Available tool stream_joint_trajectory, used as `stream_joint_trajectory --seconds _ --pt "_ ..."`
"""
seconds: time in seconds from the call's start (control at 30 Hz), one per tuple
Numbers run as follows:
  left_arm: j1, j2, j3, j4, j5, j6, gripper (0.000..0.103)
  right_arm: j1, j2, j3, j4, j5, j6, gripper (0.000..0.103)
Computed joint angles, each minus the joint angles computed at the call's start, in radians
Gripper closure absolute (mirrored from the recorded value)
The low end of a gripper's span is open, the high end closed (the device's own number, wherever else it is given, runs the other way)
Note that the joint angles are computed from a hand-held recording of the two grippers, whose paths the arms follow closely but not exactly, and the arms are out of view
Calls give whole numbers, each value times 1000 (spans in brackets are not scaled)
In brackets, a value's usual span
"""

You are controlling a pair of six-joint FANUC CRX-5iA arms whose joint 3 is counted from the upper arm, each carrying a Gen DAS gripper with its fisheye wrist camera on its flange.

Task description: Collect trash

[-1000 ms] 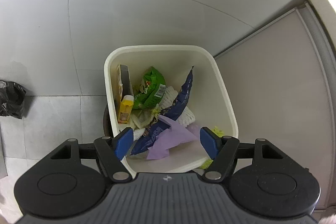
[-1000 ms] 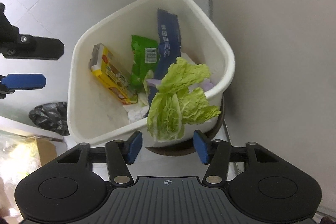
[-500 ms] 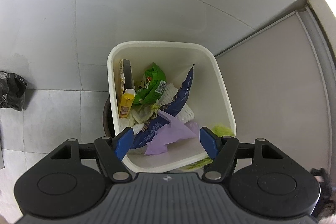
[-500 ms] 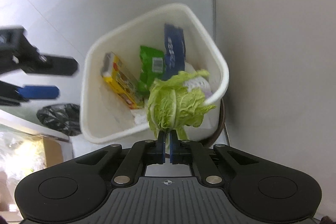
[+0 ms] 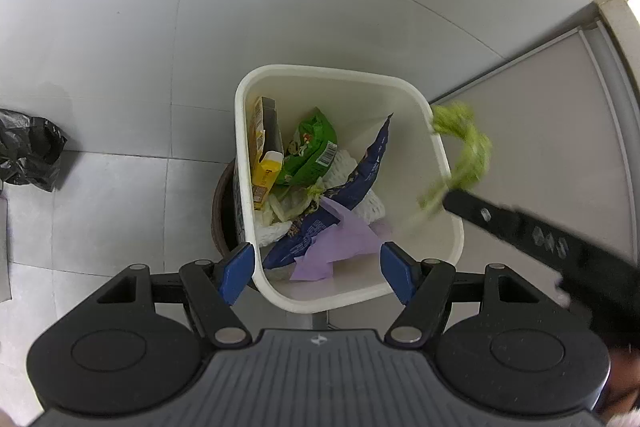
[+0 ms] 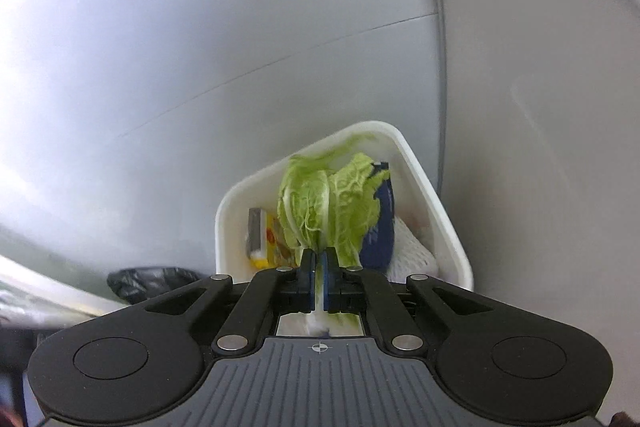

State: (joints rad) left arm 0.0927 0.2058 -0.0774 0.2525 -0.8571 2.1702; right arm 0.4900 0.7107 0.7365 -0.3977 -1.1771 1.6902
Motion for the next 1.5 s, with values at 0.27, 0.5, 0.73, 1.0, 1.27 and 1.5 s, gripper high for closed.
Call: stream_joint_trajectory --seconds 0.27,0.5,0.73,1.0,1.27,1.5 --pt "-2 3 29 -15 -20 4 30 -5 67 109 11 -113 -89 72" --pt "-9 6 82 -39 -64 27 21 -9 32 104 20 -136 -66 49" --pt "-28 6 162 -84 -145 61 10 -3 -22 100 49 -149 -67 36" --pt "-49 10 286 -156 -312 117 4 -9 -105 98 71 -190 -44 22" --pt "-85 51 472 -209 -481 118 1 2 -197 83 160 -216 -8 17" --pt "-145 122 707 -240 -634 39 1 23 -244 121 308 -275 -65 9"
